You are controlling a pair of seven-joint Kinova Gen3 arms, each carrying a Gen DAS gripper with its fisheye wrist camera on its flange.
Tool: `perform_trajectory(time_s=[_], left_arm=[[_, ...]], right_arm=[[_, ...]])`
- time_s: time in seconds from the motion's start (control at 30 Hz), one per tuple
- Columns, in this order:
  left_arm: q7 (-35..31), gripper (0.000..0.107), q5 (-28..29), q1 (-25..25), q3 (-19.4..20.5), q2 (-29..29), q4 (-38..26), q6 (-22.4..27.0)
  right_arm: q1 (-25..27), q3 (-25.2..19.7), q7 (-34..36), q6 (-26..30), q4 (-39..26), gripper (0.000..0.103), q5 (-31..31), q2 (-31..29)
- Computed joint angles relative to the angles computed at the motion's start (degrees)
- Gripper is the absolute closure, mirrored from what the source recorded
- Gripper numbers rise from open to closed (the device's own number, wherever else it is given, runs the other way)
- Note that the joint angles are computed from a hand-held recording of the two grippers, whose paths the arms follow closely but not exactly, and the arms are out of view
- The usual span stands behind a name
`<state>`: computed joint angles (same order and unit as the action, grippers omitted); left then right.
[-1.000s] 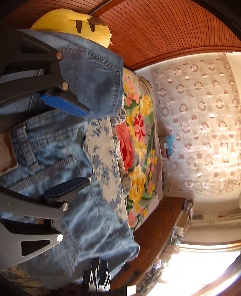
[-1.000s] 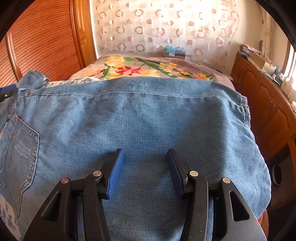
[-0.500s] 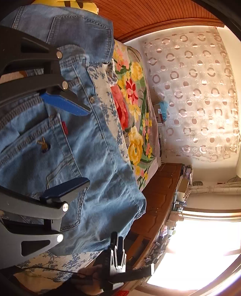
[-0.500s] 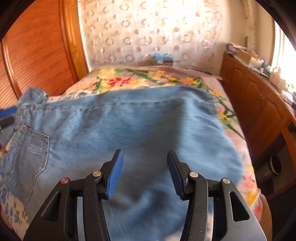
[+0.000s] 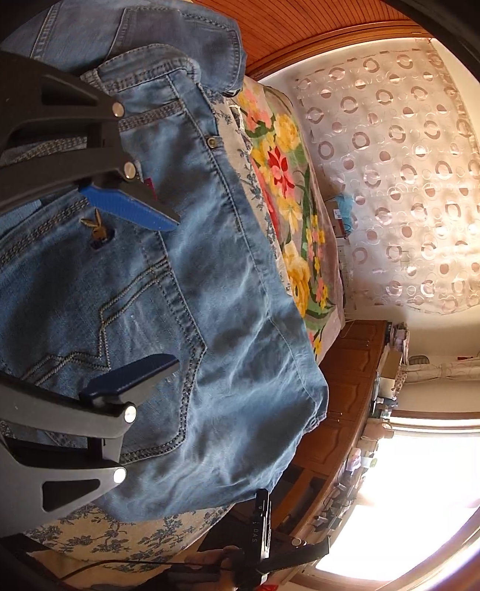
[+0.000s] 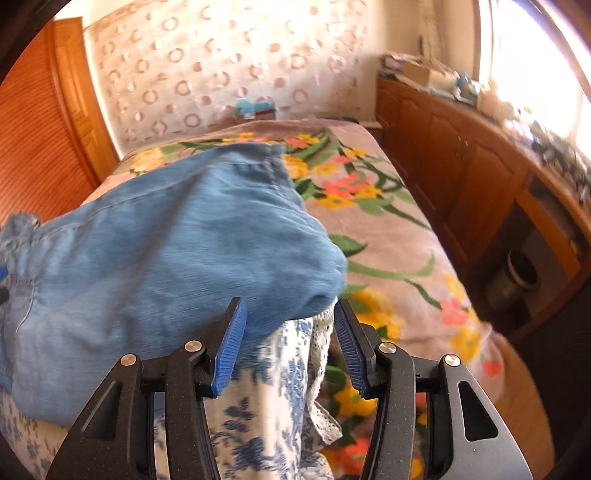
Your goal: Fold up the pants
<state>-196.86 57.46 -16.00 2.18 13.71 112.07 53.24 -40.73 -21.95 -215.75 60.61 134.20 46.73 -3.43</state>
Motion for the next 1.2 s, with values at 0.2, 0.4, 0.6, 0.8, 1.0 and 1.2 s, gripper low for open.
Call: perform_trajectory(time_s=[0.2,0.4,0.6,0.8,1.0,1.2], left_arm=[[0.9,0.038,-0.7,0.6,-0.1,0.2,1.0,-1.8],[1.7,0.038,-1.5,0.1,0.2,0.8,1.3,-1.9],[3.0,0.038,-2.8,-1.1,-0.3,0.8,0.1,0.9],[3.2,0.038,-2.7,-4.2,-1.6,0.4,-1.6,6.3],[0.5,0.038,-1.2,-8.2,-3.9,-0.7,-2.5,11.3],[-1.3,0.038,0.3,-12.9,-6.4,-0.2,-4.6,16.0]], right_arm=[[3.5,0.9,-2.7,-7.1,4.1,0.053,1.2,-4.4],[7.4,0.4,-2.8,-11.9,5.2,0.053,2.4,-6.0],[9.3,-0.7,-1.0,-12.0,4.0,0.096,2.3,-5.2],[7.4,-2.5,0.1,-5.6,0.3,0.101,3.2,-5.3],[4.4,-3.3,3.5,1.3,-7.3,0.102,6.8,-2.9],[0.0,-1.7,8.6,3.9,-17.2,0.102,13.1,3.2]])
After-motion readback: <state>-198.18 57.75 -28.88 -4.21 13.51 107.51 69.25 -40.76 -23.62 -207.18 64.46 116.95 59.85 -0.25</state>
